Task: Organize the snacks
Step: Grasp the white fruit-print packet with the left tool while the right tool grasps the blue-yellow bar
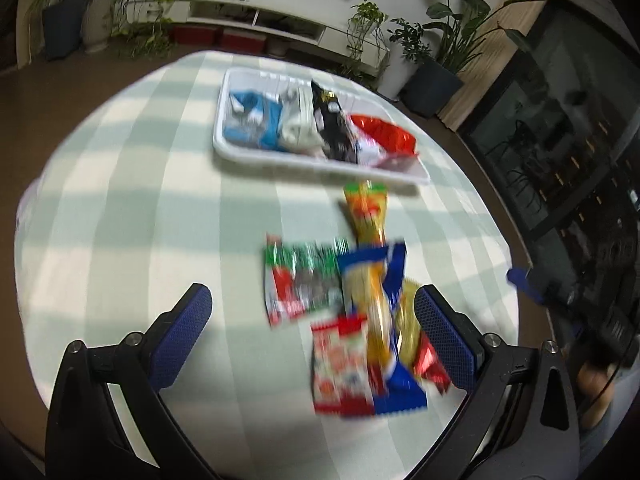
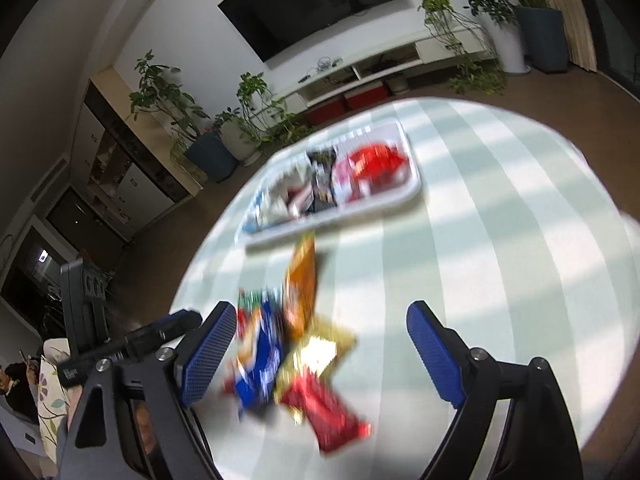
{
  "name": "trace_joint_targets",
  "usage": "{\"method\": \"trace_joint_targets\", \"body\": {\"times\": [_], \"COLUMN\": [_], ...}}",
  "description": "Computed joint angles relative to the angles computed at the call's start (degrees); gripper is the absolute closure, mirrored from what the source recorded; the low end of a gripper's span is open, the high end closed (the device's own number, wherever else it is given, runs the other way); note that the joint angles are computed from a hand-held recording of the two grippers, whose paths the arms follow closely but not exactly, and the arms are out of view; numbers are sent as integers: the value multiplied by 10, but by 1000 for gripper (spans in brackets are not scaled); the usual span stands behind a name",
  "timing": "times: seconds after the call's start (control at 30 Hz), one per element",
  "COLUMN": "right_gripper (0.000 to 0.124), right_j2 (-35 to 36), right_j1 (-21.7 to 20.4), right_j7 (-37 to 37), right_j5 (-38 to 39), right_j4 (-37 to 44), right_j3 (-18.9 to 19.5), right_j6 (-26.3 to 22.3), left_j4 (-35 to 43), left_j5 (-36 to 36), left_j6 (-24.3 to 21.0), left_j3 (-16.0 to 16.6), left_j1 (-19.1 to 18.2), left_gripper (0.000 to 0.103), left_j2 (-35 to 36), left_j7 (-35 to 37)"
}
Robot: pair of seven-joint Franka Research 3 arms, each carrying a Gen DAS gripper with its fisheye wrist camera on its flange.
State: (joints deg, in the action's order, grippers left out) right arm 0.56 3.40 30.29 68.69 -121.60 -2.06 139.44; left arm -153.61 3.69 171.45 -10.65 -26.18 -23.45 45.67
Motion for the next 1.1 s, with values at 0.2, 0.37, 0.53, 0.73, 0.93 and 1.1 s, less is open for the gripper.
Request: {"method": "trace_joint_targets", "body": {"times": [0.2, 0.37, 0.53, 0.73, 0.93, 1.1], "right_gripper": [41, 45, 48, 49, 50, 50], "right_j2": [-36, -54, -59, -60, -61, -62], "right_j1": [6, 12, 17, 20, 24, 27], "right_j7": [-6, -24, -34, -35, -35, -34], "right_j5": [-9, 1, 6, -4, -10, -15], "right_j4": [-74, -94, -99, -102, -106, -109], "right_j3": [-5, -9, -12, -12, -10, -9], "right_j6": [0, 12, 17, 21, 28, 34], "left_j4": [5, 17, 26, 31, 47, 66], "left_j5": [23, 32, 37, 40, 22, 26], "left_j6": [-44, -74, -102, -113, -126, -141], "left_j3": [-31, -32, -35, -38, -30, -41], "left_j1": [-5, -7, -3, 3, -4, 4], "left_gripper": [2, 10, 18, 25, 52, 52], "left_j2": [-3, 3, 9, 19, 44, 64], "left_j7": [-2, 11, 29, 40, 74, 82]}}
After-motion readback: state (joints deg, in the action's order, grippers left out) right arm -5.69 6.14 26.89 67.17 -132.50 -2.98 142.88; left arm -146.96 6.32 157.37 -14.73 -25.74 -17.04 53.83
